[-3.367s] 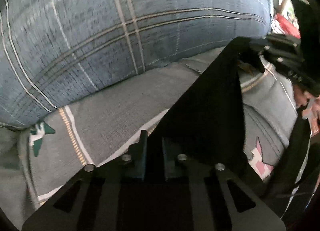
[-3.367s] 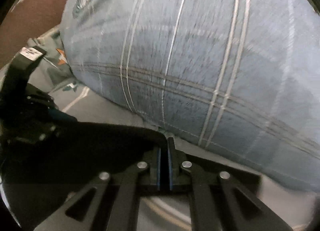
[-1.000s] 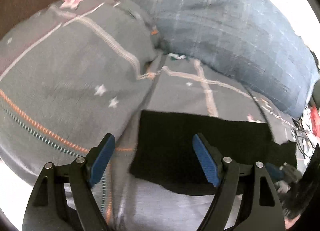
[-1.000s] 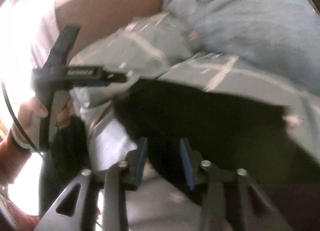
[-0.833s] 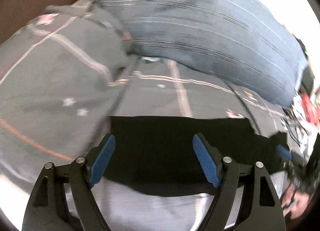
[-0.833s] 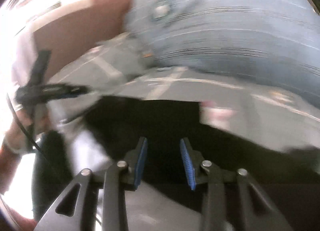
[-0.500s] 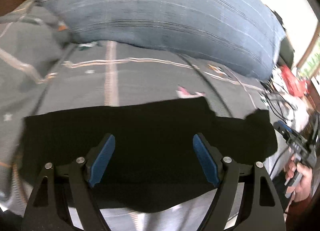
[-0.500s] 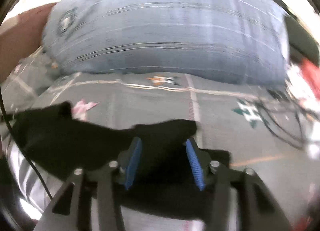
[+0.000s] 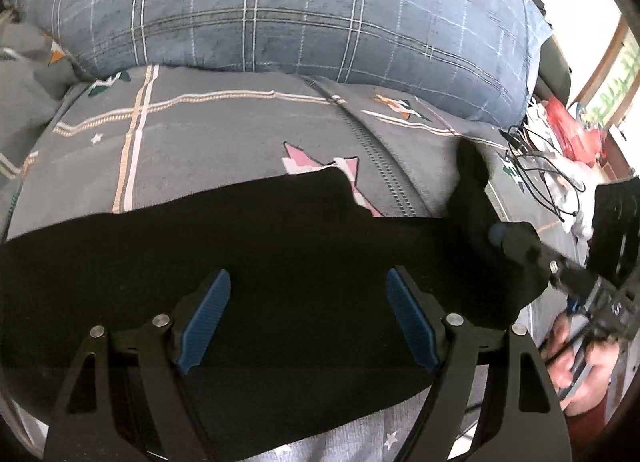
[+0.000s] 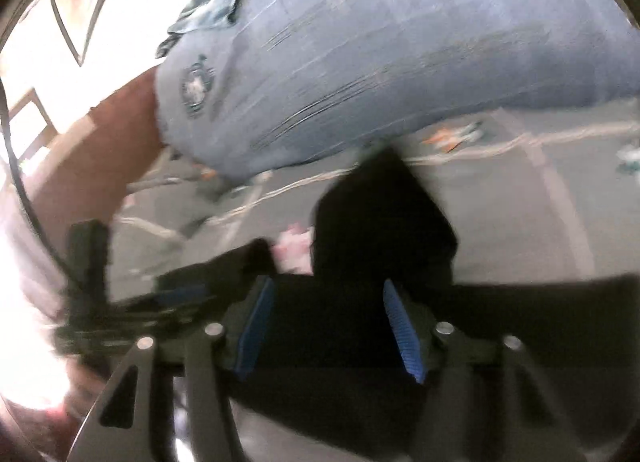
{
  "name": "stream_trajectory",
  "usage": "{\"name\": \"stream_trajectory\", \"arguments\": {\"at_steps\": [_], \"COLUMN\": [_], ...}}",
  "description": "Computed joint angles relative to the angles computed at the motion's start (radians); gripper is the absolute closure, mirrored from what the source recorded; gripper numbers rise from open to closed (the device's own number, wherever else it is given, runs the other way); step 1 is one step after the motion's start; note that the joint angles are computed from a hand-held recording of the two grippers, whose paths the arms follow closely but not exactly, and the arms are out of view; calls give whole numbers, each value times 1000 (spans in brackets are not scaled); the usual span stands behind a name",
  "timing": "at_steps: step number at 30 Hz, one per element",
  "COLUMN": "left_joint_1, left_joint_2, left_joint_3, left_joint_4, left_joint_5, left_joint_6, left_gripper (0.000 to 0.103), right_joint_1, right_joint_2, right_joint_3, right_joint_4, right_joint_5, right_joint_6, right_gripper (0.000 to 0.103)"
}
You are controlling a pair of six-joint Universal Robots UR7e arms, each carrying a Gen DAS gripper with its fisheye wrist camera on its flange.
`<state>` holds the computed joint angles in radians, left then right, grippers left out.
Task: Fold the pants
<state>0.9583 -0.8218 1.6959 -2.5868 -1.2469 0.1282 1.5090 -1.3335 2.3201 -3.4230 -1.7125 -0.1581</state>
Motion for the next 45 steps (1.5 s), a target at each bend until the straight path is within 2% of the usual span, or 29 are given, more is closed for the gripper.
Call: {"name": "stream_trajectory", "arguments": {"at_steps": [2,8,10,13,14,15,16,17,20,22,23,24,26,29,31,32,35,38,41,45], "left_joint_1": [2,12,12,9,7,6,6,7,14,18,21,24,28,30,29,29,27,32,42,58], "left_joint_2": [4,6,10,13,13,12,11,9,2,-4,-7,-11,-16,-23,-30,-34,-45,-62,-72,-82], "left_joint_3": [5,3,4,8,10,11,11,9,5,4,6,9,13,25,31,34,39,51,57,57], "left_joint_4": [-12,-19,-23,-31,-33,-32,-29,-22,-11,-10,-12,-14,-15,-21,-21,-20,-19,-34,-40,-36], "left_joint_5": [2,4,7,19,24,26,25,22,13,15,13,10,7,13,19,20,30,32,38,43], "left_joint_6": [9,22,16,21,23,25,25,22,13,10,9,6,4,0,1,1,-7,-3,-15,-29], "left_gripper": [23,23,23,23,22,23,23,23,23,23,23,23,23,23,23,23,23,23,22,23], "right_joint_1": [-2,12,9,-16,-24,-33,-40,-31,22,41,56,65,88,73,48,39,50,95,78,45], "right_joint_2": [-6,-19,-10,9,20,29,33,33,12,-40,-73,-96,-150,-188,-186,-171,-143,-158,-188,-186], "right_joint_3": [20,40,18,-31,-53,-63,-62,-59,-14,35,68,86,133,172,187,193,188,172,181,209], "right_joint_4": [-22,-160,-158,-52,-5,16,6,-13,-137,-187,-219,-226,-213,-111,-56,-66,-112,-93,-29,-4], "right_joint_5": [3,-161,-208,-251,-255,-240,-207,-202,-289,-332,-381,-417,-558,-656,-672,-669,-686,-730,-723,-710], "right_joint_6": [-1,-10,-8,19,21,18,9,5,-27,-25,-13,-3,42,125,188,196,184,175,205,240], "right_gripper": [46,44,44,43,47,69,86,96,96,96,98,98,98,99,99,99,100,100,100,100]}}
